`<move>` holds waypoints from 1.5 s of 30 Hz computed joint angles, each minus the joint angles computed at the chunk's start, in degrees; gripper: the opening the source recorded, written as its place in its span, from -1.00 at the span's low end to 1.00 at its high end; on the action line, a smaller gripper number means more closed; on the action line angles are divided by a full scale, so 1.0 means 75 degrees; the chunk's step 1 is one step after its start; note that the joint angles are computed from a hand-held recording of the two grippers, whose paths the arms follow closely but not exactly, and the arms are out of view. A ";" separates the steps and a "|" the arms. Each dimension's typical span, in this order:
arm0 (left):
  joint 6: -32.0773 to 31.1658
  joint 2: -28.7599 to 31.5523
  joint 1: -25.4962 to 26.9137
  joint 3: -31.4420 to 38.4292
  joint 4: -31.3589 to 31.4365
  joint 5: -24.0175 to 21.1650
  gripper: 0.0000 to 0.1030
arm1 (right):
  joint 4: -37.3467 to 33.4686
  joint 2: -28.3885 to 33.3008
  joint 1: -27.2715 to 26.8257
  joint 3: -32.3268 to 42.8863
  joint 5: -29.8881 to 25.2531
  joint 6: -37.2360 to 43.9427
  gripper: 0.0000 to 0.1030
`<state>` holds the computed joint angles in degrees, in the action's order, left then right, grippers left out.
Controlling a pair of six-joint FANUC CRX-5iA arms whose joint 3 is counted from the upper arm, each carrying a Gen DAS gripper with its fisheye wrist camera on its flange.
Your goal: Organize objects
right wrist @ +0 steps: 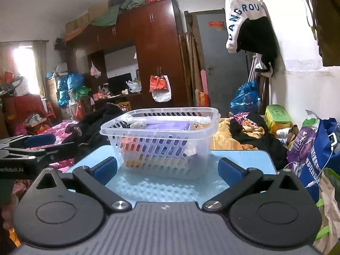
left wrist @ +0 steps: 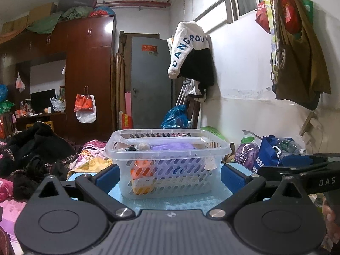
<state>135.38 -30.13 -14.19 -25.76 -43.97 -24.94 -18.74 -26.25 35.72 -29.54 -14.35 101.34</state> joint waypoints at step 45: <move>-0.0534 0.0228 0.0232 -0.0025 0.0588 0.0226 0.98 | -0.0500 -0.0049 -0.0167 0.0045 -0.0068 0.0353 1.00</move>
